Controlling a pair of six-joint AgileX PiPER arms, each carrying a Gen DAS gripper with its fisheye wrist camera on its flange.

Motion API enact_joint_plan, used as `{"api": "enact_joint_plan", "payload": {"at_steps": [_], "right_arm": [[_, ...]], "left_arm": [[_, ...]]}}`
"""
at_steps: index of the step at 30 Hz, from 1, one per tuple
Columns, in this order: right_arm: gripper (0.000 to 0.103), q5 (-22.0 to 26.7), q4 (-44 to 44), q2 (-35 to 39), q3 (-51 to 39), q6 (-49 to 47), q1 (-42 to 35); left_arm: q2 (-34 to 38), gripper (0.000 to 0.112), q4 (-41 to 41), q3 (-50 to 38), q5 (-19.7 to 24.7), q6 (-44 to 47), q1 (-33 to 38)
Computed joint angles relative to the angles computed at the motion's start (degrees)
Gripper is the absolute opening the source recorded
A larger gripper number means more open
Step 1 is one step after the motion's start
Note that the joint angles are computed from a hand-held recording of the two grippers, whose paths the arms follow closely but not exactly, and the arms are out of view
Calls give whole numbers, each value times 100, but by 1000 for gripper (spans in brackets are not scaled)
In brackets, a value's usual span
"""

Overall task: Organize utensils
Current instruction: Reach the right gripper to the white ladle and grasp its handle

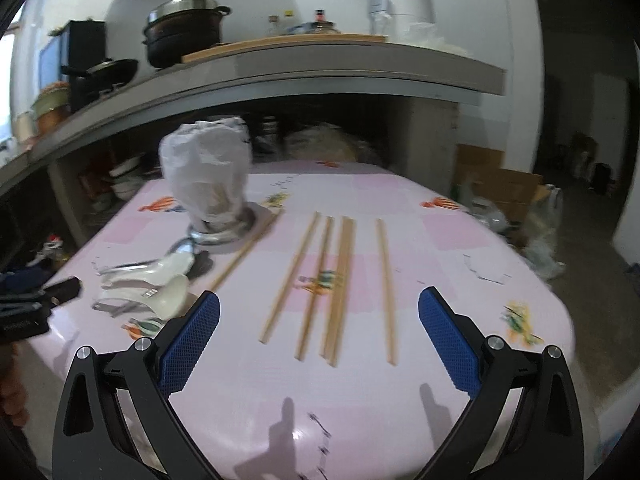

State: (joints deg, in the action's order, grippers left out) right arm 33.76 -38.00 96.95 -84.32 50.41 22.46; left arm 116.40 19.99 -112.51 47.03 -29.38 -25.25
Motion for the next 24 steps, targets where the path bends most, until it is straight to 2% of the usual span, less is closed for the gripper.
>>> {"api": "enact_joint_plan", "payload": {"at_steps": [4, 9, 11, 14, 18, 21, 24], "right_arm": [[97, -226, 651, 362, -451, -571, -149], [97, -196, 1780, 911, -1241, -1556, -225], [97, -140, 2216, 1111, -1505, -1909, -237], [97, 133, 3362, 1492, -2012, -2775, -320], [96, 541, 4457, 1918, -2596, -3596, -424], [90, 903, 5268, 2266, -3093, -4134, -547], [80, 1376, 5857, 2652, -3645, -4325, -674]], "left_arm": [[208, 95, -937, -317, 9, 563, 256], [321, 95, -1543, -410, -173, 928, 446], [429, 95, -1741, -589, -77, 1055, 495], [639, 95, -1746, -923, 79, 1090, 516], [650, 95, -1514, -838, -206, 977, 532], [798, 95, -1485, -1035, -103, 933, 601], [822, 95, -1300, -1017, -193, 909, 617]]}}
